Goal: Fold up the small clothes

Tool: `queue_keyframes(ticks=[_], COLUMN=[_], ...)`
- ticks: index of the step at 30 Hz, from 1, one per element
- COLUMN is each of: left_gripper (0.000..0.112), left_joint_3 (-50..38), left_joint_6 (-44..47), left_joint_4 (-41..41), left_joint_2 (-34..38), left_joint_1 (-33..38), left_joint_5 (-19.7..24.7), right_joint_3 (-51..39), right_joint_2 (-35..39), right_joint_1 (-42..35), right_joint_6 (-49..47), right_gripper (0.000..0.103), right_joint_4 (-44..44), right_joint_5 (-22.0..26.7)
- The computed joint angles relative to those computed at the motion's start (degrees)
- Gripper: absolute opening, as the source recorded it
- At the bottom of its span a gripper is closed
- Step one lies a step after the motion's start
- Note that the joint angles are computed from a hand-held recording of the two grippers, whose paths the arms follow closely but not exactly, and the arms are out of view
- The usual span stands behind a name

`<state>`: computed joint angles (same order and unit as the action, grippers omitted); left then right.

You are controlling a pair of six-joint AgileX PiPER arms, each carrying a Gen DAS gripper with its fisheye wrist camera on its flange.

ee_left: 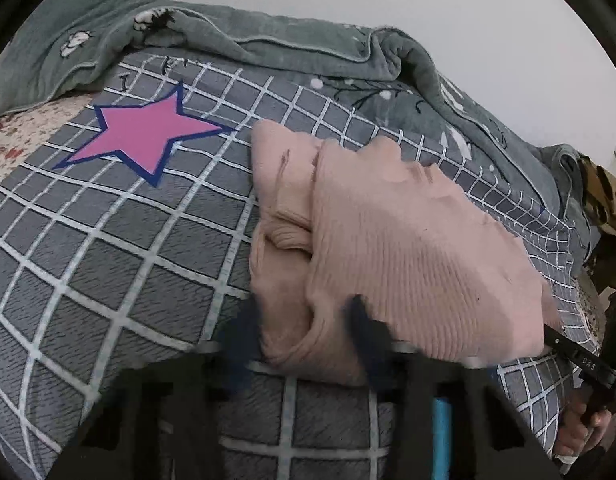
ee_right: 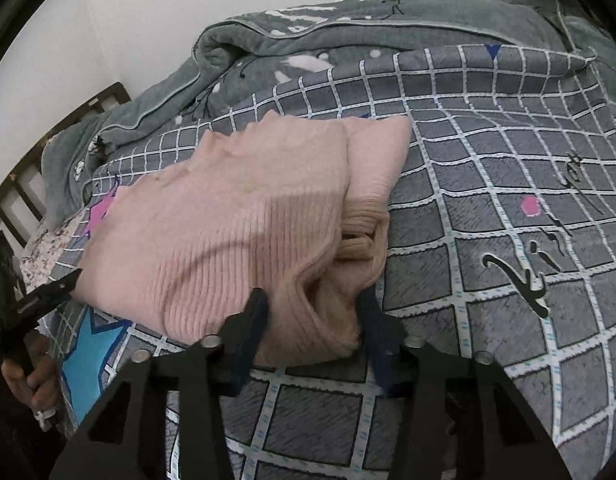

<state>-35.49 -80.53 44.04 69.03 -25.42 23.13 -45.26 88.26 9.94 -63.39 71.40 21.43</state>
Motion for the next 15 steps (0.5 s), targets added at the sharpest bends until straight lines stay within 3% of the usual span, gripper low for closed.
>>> queue_keyframes(ticks=[1,2,9,12,15], left_gripper=[0.017,0.014,0.010,0.006,0.006], left_joint_3=[0.0,0.2,5.0,7.1,9.7], left_joint_6=[-0.5,-1.5,-2.3,-4.0,-14.4], left_joint_4=[0.5,1.4,-1.7,-1.2,7.1], left_joint_2=[0.2,-0.1,-8.6,-12.7,-17.0], left_joint_1=[0.1,0.0,0.7,-1.9,-11.4], left_joint_5=[-0.3,-0.5,-2.8,-1.0,6.3], right_joint_3=[-0.4,-0.4,3.8,7.0,11.2], right_joint_2=[0.8,1.0,-4.8,-8.3,-11.8], right_joint_1=[-1.2,-2.0,-2.9,-2.8,-1.8], right_joint_6=[-1.7,-2.9,-7.5,-9.3,-12.8], right_gripper=[0.021,0.017,0.013,0.013,0.013], right_joint_4=[1.7,3.0,8.1,9.2,11.8], right_joint_5=[2.3,3.7,4.8,5.0,3.7])
